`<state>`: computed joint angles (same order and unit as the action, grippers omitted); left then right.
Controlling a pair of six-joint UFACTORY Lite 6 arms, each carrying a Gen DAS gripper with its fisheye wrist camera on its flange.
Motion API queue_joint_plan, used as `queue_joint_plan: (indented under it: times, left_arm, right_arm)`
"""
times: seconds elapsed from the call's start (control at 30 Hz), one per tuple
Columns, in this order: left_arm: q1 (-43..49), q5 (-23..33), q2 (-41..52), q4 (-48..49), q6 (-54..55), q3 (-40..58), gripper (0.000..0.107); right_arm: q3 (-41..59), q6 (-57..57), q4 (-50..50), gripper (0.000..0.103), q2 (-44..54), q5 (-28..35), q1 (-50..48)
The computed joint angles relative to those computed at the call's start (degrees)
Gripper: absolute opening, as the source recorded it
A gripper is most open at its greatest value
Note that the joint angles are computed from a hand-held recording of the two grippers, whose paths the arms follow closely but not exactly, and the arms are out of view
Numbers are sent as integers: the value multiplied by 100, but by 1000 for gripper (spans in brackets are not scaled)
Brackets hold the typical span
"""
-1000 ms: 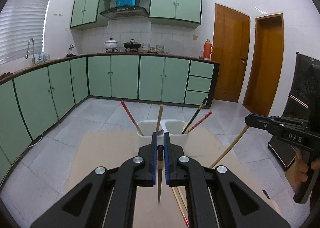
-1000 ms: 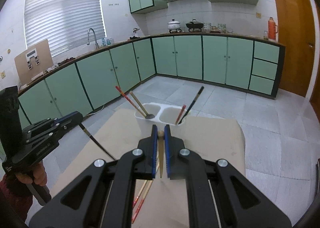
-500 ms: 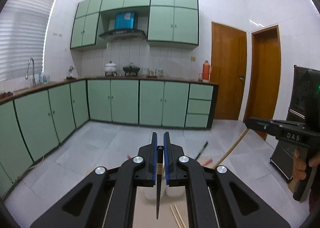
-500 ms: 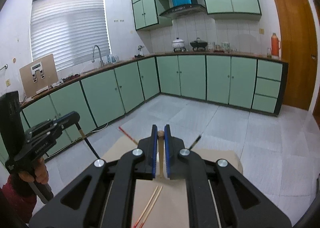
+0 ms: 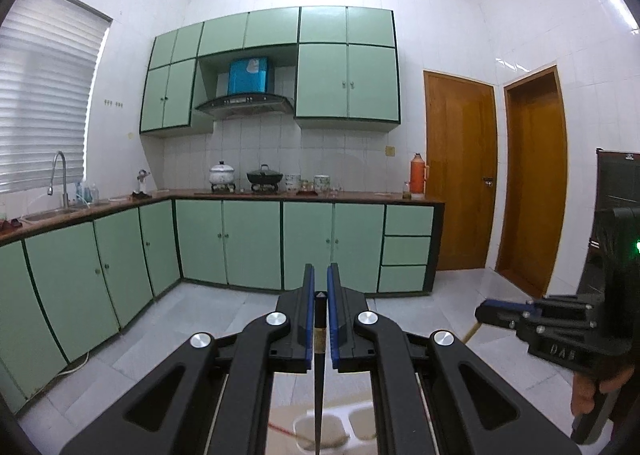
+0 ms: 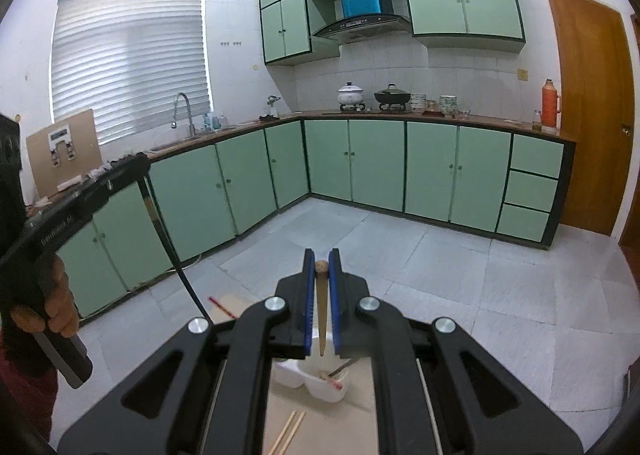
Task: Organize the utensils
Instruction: 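Carry both chopsticks to the white holder and lower them in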
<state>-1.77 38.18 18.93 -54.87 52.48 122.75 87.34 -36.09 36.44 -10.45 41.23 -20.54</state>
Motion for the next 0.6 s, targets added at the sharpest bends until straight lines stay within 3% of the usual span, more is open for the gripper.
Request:
queue_joint_plan:
  times: [0.2,0.37,0.6]
  left_arm:
    - [-370,-332,754,247,-377,597,6]
    - [-565,-785,684,69,64,-207,6]
    - [-540,-708,1036,340,-19,-465,6]
  right_arm:
    - [-99,221,-343,6,488,-520,309]
    - [-296,353,-473,6,735,-748,467]
    - [-561,505,-543,10,870,-957,625]
